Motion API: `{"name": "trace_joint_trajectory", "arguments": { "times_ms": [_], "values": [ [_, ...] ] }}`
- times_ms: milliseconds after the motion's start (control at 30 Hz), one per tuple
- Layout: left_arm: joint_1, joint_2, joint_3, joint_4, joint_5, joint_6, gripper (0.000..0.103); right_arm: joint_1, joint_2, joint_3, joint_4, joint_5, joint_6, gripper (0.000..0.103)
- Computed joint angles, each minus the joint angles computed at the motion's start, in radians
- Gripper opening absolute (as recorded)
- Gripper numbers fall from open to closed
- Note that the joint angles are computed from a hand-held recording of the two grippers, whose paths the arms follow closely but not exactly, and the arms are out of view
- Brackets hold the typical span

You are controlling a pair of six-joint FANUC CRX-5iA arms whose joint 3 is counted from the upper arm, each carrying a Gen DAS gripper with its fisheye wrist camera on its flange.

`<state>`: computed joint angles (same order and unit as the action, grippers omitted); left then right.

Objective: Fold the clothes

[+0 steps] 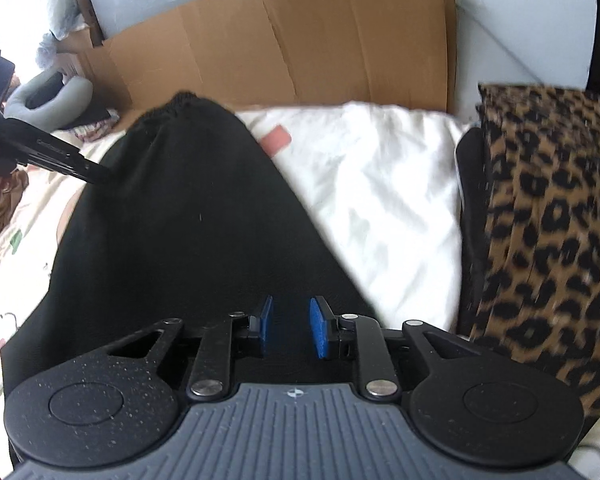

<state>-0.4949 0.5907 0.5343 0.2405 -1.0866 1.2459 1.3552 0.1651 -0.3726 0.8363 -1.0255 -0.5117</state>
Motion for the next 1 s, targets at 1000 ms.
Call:
{"name": "trace_joint_trajectory", "arguments": {
  "times_ms": [1000],
  "values": [
    [0.152, -0.286, -0.413, 0.176, -0.023, -0.154, 0.036, 0.100, 0.018, 0.124, -0.289, -0.245, 0.066, 0.027]
  ]
}}
